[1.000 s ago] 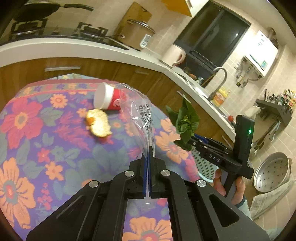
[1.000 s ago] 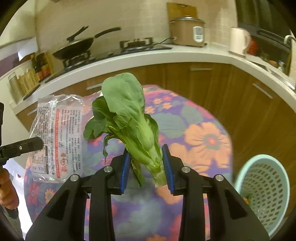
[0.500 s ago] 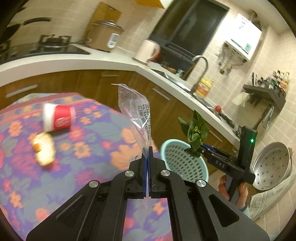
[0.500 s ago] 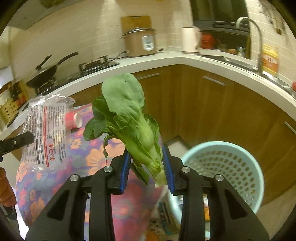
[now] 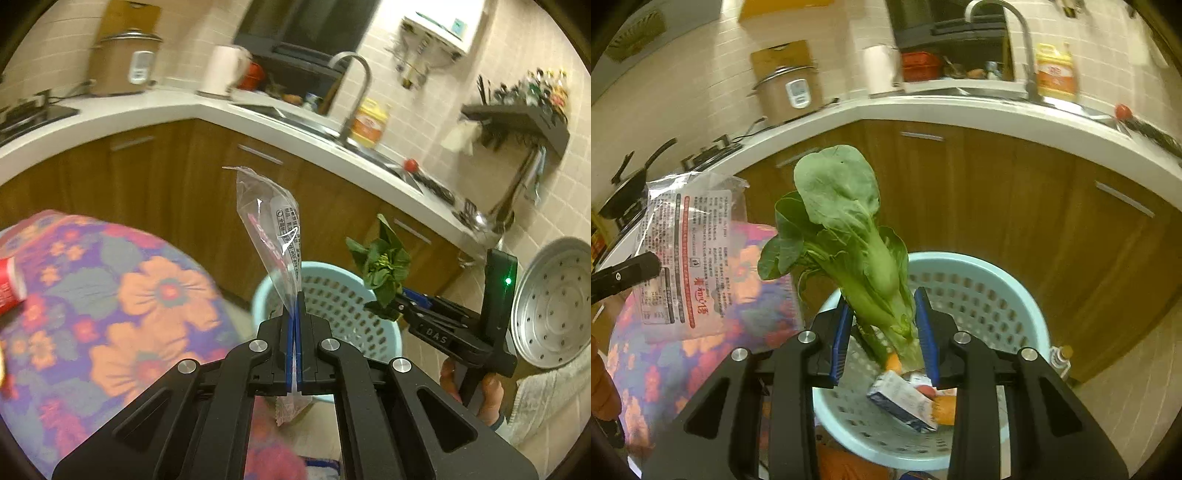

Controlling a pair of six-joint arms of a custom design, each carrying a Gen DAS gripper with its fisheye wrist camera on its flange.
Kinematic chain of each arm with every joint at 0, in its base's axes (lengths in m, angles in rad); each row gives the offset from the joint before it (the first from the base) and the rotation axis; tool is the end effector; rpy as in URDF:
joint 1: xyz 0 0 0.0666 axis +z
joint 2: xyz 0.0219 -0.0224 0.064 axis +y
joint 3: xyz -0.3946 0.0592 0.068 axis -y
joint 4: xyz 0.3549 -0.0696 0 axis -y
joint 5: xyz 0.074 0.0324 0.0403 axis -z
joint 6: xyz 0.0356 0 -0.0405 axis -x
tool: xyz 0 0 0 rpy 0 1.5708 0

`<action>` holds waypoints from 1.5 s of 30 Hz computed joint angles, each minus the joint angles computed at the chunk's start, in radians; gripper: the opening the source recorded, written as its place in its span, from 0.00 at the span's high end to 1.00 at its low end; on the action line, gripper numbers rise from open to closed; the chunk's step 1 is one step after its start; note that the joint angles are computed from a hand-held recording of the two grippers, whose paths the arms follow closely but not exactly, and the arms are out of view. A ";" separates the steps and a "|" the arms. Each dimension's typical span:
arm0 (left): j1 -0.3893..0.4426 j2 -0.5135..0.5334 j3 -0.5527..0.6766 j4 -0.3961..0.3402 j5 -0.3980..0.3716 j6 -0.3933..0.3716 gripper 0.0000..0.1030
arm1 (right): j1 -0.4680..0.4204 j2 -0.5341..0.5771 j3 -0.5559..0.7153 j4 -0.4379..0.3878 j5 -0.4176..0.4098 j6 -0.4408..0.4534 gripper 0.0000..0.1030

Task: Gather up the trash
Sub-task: 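Carry the bag and bok choy over the blue basket and open both grippers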

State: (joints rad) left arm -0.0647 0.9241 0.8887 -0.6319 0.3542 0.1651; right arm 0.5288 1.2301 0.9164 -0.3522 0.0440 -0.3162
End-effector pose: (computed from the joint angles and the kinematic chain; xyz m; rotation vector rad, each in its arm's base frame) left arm 0.2759 -0.0307 0.4073 0.0816 2.2383 -0.5209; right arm 0.3271 0.1889 0.3479 -0.2165 2.2573 0.4064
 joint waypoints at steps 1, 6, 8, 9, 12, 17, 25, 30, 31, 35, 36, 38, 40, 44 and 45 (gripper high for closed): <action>-0.027 0.018 0.004 0.010 -0.013 0.006 1.00 | -0.009 0.002 -0.003 0.000 -0.001 -0.001 0.71; -0.124 0.106 0.018 0.060 -0.051 0.037 1.00 | -0.044 0.029 -0.016 0.004 0.002 -0.001 0.71; -0.147 0.134 0.020 0.075 -0.064 0.046 1.00 | -0.058 0.040 -0.018 0.007 -0.005 0.003 0.71; -0.157 0.148 0.024 0.078 -0.074 0.049 1.00 | -0.060 0.044 -0.019 0.009 -0.006 0.003 0.71; -0.190 0.182 0.034 0.085 -0.124 0.047 1.00 | -0.078 0.065 -0.016 0.007 -0.015 0.002 0.71; -0.225 0.235 0.050 0.100 -0.153 0.043 1.00 | -0.096 0.109 -0.001 -0.023 0.002 0.004 0.71; -0.246 0.298 0.060 0.105 -0.154 0.042 1.00 | -0.136 0.177 0.016 -0.067 -0.024 -0.014 0.69; -0.259 0.316 0.065 0.101 -0.165 0.034 1.00 | -0.146 0.191 0.019 -0.071 -0.045 -0.023 0.68; -0.260 0.320 0.067 0.096 -0.159 0.030 1.00 | -0.147 0.194 0.022 -0.077 -0.044 -0.025 0.68; -0.265 0.327 0.073 0.076 -0.157 0.023 0.71 | -0.150 0.202 0.036 -0.087 -0.063 -0.042 0.51; -0.265 0.320 0.069 0.080 -0.161 0.025 0.62 | -0.149 0.197 0.029 -0.081 -0.059 -0.042 0.46; -0.258 0.308 0.063 0.079 -0.153 0.024 0.59 | -0.146 0.190 0.026 -0.084 -0.058 -0.038 0.46; -0.246 0.294 0.060 0.073 -0.141 0.027 0.59 | -0.144 0.180 0.021 -0.086 -0.056 -0.041 0.46; -0.212 0.234 0.043 0.060 -0.121 0.038 0.58 | -0.122 0.141 0.015 -0.090 -0.043 -0.050 0.46; -0.204 0.215 0.040 0.055 -0.118 0.041 0.58 | -0.116 0.132 0.015 -0.089 -0.042 -0.051 0.46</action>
